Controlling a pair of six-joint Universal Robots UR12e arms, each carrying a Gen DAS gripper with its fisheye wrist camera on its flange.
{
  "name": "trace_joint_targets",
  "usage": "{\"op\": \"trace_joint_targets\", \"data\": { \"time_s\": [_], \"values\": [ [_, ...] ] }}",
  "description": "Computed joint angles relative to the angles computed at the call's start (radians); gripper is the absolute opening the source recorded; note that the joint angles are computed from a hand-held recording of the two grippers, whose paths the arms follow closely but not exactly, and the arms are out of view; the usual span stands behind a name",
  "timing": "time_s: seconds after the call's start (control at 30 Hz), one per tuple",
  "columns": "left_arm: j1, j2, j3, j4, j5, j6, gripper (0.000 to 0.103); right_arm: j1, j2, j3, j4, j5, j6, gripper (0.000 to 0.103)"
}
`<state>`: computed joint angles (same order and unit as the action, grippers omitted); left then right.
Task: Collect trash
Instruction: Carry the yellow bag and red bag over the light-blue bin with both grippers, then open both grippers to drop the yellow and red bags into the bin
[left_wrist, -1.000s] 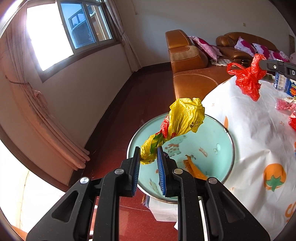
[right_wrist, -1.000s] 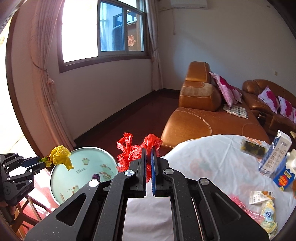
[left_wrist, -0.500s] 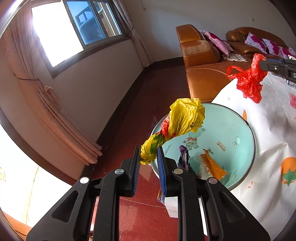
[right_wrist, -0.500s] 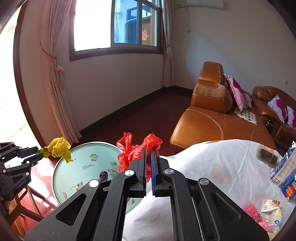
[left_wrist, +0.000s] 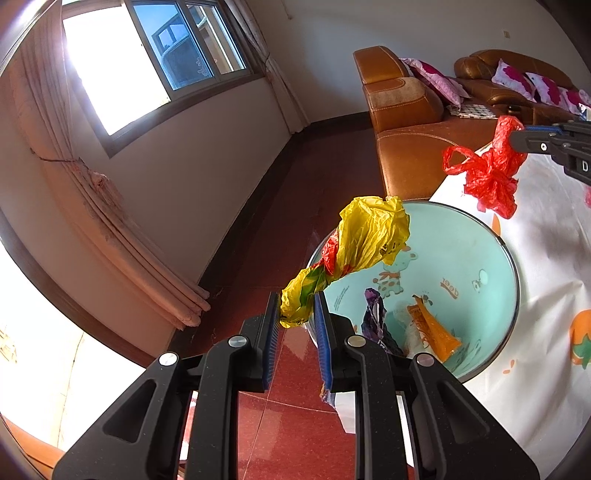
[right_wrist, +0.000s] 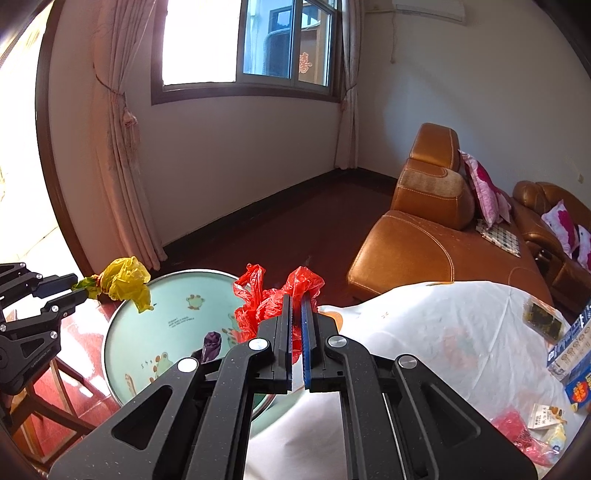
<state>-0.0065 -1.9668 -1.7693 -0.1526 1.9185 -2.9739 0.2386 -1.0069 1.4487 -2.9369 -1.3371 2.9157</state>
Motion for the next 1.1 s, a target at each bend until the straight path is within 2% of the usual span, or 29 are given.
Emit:
{"op": "trace_joint_targets", "data": {
  "time_s": [0.77,0.87,0.9,1.0,1.07,1.1],
  "values": [
    [-0.003,-0.002,-0.001,0.002,-0.004,0.011,0.019,0.006,-0.002,0.0,0.021,0.015,-0.028,0.005],
    [-0.002,0.0,-0.002,0.004,-0.02,0.013,0.023,0.007,-0.002,-0.002,0.041,0.028,-0.039,0.006],
    [-0.002,0.0,-0.002,0.007,-0.022,0.011,0.027,0.008,0.0,-0.007,0.06,0.032,-0.049,0.009],
    [-0.001,0.0,-0.006,0.018,-0.043,0.021,0.029,0.008,0.002,-0.007,0.074,0.046,-0.055,0.032],
    [-0.002,-0.001,-0.006,0.021,-0.042,0.014,0.042,0.009,0.004,-0.009,0.086,0.044,-0.053,0.032],
    [-0.003,-0.003,-0.006,0.023,-0.037,0.016,0.043,0.009,0.004,-0.008,0.086,0.039,-0.054,0.033]
  ]
}}
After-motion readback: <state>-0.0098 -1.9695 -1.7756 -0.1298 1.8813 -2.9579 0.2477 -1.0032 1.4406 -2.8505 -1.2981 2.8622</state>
